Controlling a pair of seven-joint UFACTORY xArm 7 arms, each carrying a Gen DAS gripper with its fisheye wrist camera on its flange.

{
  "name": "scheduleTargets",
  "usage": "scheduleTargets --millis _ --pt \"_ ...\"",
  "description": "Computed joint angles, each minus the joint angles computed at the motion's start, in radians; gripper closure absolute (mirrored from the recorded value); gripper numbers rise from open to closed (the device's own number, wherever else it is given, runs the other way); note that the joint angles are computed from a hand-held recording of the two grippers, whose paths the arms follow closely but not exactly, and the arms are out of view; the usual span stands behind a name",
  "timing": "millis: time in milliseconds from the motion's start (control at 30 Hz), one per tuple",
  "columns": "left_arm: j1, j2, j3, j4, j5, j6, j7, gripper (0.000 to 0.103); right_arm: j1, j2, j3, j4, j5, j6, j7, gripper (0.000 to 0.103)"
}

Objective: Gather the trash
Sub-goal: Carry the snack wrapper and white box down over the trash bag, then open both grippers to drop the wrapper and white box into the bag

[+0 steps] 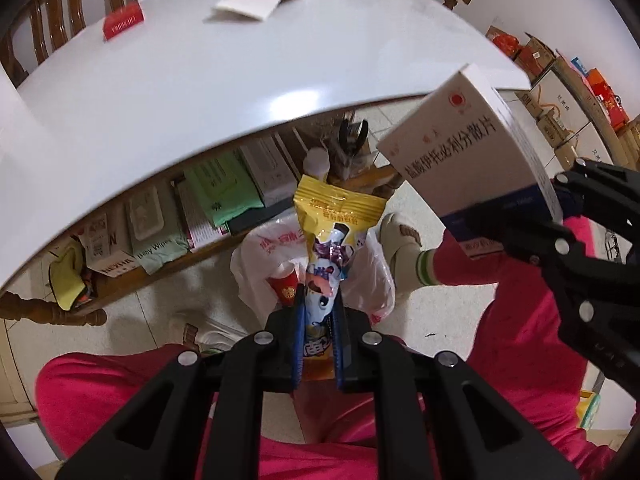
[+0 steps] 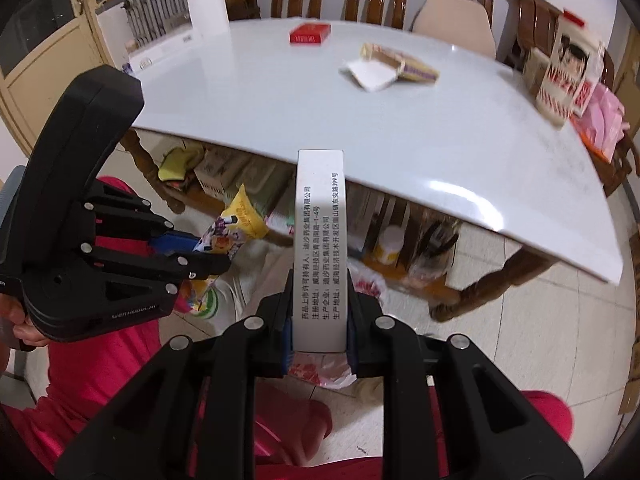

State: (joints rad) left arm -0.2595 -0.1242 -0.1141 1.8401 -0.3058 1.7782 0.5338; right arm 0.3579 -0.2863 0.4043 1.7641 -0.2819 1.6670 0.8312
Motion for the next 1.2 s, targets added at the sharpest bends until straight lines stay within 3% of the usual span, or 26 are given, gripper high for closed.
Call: scheduleTargets --millis 500,1067,1167,1200 --pt "-0.023 -0.009 -0.026 -0.24 0.068 -0.078 -0.006 0.091 -0.02 -0.118 -0.08 -0.338 0.189 -0.162 0.06 0.083" --pt "-0.065 0.185 -0.051 -0.285 0.149 -0.103 -0.118 0.091 -0.027 -0.106 -0.176 -0.654 0.382 -0.324 0.034 0.083" --pt "-0.073 0.208 -0.053 -0.283 0.173 -0.09 -0.143 0.088 -0.027 -0.095 -0.204 -0.712 0.448 -0.348 0.023 0.065" --pt "-0.076 0.215 -0.054 -0.278 0.181 -0.083 -0.152 0.08 -0.03 -0.096 -0.204 -0.717 0.447 -0.347 0.027 0.063"
